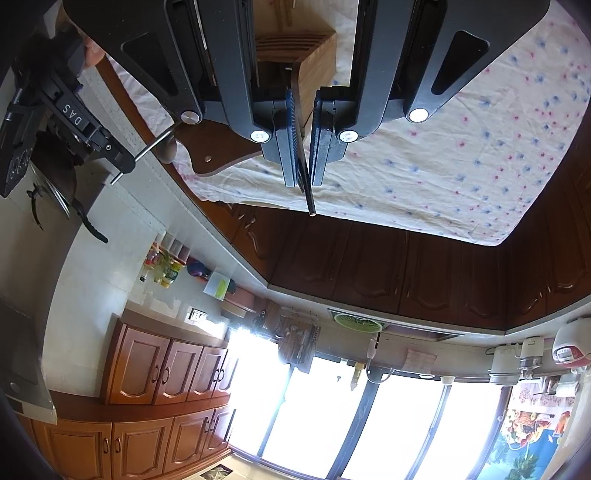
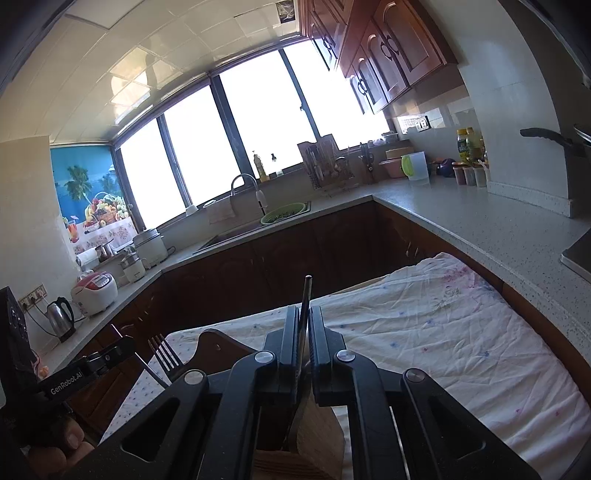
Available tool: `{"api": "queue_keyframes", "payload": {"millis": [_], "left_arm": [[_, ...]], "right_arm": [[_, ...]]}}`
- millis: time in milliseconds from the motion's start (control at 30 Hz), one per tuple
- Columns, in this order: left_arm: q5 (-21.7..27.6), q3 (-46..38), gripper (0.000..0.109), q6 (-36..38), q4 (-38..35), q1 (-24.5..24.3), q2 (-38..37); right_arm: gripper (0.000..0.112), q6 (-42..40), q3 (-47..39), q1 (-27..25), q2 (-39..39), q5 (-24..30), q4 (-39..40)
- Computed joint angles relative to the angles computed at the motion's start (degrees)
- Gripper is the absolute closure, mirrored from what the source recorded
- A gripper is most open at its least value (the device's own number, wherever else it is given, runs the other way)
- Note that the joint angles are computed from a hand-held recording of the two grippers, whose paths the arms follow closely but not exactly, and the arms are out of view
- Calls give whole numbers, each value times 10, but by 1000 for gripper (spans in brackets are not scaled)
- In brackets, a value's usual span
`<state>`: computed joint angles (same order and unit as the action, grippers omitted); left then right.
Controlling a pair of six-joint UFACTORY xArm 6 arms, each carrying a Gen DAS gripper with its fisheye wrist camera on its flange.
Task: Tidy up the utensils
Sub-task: 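Lift the chopsticks and insert them into the wooden holder with both tools, then open both tools and move them back to the remaining chopsticks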
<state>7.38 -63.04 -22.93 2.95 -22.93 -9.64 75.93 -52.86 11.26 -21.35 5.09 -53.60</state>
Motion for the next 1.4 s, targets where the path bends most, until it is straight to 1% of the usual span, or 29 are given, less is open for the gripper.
{"api": "queue_keyframes", "payload": {"millis": [67, 100, 133, 167, 200, 233, 267, 300, 333, 367, 400, 500, 600, 667, 833, 967, 1033, 1233, 1400], "left_arm": [[5, 1, 100, 54, -63, -4, -3], [8, 2, 97, 64, -75, -4, -6], [10, 5, 89, 65, -78, -3, -11], [9, 9, 79, 61, -75, -2, -16], [7, 16, 73, 47, -63, 0, -23], [8, 21, 59, 25, -41, 3, -31], [6, 28, 48, 11, -29, 5, -39], [5, 35, 43, 0, -20, 6, -47], [6, 43, 33, -16, -7, 9, -57], [4, 53, 29, -27, 2, 11, -67], [5, 61, 29, -31, 4, 12, -77], [13, 90, 29, -16, -15, 11, -109], [25, 114, 29, -26, -1, 13, -137], [37, 133, 29, -39, 17, 15, -159], [65, 179, 29, -46, 21, 13, -209], [93, 215, 29, -53, 26, 7, -243], [103, 232, 29, -46, 17, 3, -257], [147, 270, 29, -38, 16, -9, -279], [172, 284, 29, -33, 19, -17, -281]], "right_arm": [[100, 7, 4, -4, -3, -8, -2], [92, 7, 6, -5, -6, -9, 0], [86, 15, 8, -6, -10, -12, -5], [66, 27, 11, -10, -14, -20, -13], [47, 47, 12, -15, -20, -26, -30], [42, 74, 13, -18, -26, -29, -55], [37, 92, 14, -21, -34, -30, -72], [34, 102, 17, -22, -41, -31, -82], [30, 108, 20, -24, -49, -31, -87], [22, 115, 24, -24, -58, -30, -93], [15, 122, 29, -25, -68, -31, -98], [13, 113, 53, -21, -103, -23, -88], [13, 90, 87, -14, -144, -15, -61], [13, 63, 112, -5, -171, -4, -31], [12, -17, 179, 19, -238, 29, 74], [12, -60, 223, 36, -284, 60, 134], [12, -78, 240, 45, -307, 81, 157], [12, -92, 275, 83, -354, 142, 179], [12, -110, 303, 101, -376, 174, 207]]}}
